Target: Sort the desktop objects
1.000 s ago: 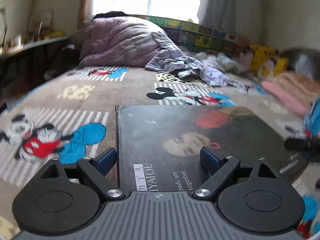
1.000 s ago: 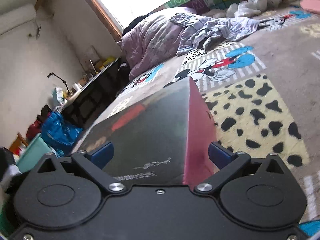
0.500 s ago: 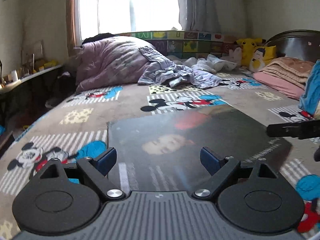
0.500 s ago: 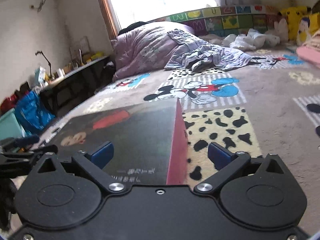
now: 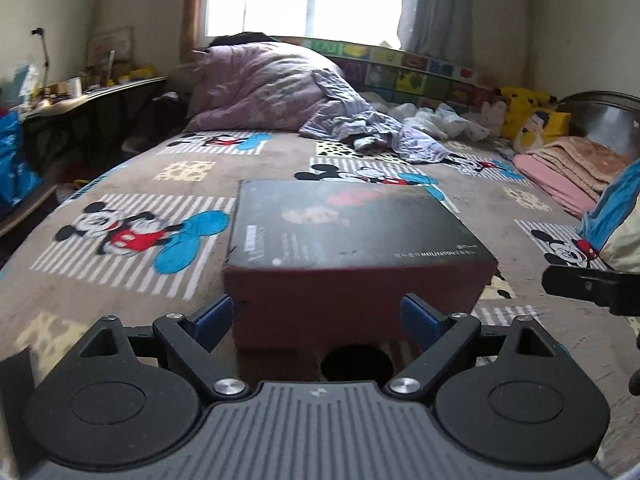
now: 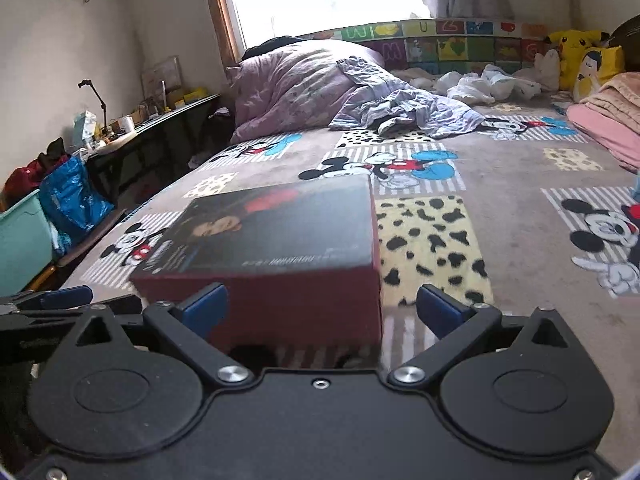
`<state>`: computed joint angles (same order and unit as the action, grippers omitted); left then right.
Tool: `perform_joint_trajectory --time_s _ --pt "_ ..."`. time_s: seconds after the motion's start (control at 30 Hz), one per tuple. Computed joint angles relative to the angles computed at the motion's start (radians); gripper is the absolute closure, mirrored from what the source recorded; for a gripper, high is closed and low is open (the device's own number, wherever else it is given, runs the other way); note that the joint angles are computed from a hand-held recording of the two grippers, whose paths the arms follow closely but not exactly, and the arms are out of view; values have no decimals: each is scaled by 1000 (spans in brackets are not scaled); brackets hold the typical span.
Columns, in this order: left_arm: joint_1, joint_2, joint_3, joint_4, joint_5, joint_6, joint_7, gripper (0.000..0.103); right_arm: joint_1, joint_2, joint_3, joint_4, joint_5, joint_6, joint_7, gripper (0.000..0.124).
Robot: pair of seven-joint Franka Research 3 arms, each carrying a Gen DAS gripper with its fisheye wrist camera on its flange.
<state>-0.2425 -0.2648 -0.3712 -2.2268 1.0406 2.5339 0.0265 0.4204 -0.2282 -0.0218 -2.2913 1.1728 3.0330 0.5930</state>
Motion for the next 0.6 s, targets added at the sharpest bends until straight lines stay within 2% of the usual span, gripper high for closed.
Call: perform_joint_trajectory --time_s 0.1,0.27,0.6 --pt "-29 -61 -17 -26 -66 -65 20 12 -57 -94 56 -92 -173 -6 168 21" --pt "-59 -175 -50 -79 -140 -121 57 12 -94 -242 94 -211 -325 -23 330 21" --pt "-102 -279 -144 -71 -229 -266 110 12 -141 -495 128 -376 -525 -106 535 21"
